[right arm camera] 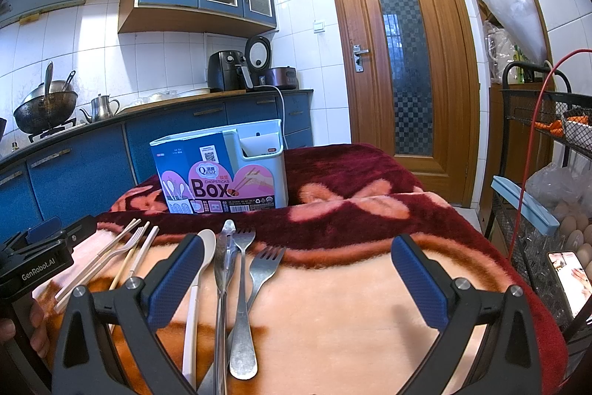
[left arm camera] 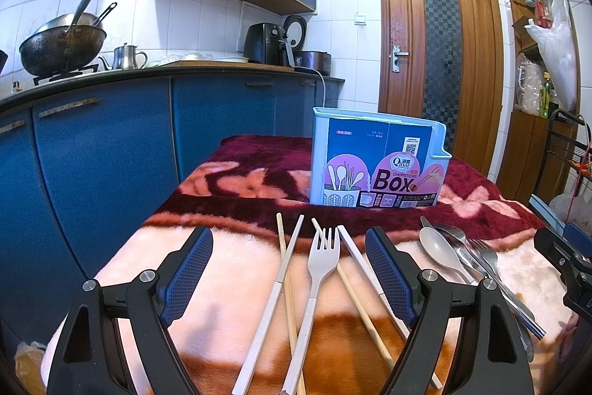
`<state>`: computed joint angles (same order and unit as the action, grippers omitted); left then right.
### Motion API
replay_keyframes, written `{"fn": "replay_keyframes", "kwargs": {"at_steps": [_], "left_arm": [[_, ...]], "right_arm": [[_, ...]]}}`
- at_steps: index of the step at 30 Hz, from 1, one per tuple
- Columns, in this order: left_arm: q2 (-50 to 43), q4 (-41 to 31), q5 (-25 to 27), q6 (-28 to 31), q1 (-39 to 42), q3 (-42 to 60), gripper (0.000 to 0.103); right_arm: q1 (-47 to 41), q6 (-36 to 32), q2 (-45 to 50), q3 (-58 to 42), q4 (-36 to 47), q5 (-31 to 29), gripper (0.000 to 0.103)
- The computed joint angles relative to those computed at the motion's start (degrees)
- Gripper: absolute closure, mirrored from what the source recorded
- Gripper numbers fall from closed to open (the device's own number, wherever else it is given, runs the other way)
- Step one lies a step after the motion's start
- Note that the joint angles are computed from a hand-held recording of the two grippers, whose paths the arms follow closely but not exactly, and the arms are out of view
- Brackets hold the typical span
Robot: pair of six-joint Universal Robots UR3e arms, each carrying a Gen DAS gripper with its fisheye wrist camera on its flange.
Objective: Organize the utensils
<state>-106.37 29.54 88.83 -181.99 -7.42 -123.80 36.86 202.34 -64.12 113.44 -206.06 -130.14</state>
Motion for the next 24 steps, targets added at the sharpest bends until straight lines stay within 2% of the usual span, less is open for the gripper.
{"fn": "replay_keyframes", "kwargs": {"at_steps": [6,9,16,18,21,24], "left_arm": [[0.40,-0.72,0.59,-0.18,-0.06,0.00,0.018],[0.37,-0.59,0.65,-0.28,-0.22,-0.18,0.018],[4.98,-7.30,-0.02,0.73,1.36,1.25,0.018],[7.25,-11.62,-0.90,1.58,2.39,2.38,0.018],[9.64,-19.67,-2.06,3.66,3.34,5.58,0.018],[11.06,-28.59,-3.26,8.07,3.73,9.53,0.018]], "right_arm": [[-0.20,0.45,-0.22,0.31,0.02,0.58,0.000],[-1.22,0.75,-1.21,1.05,0.48,2.75,0.000],[-7.95,3.36,-12.58,3.01,17.80,14.68,0.000],[-9.70,3.67,-15.32,2.72,22.20,17.82,0.000],[-14.20,4.19,-20.17,1.05,32.68,25.99,0.000],[-15.16,3.22,-21.21,-2.59,41.42,28.24,0.000]]}}
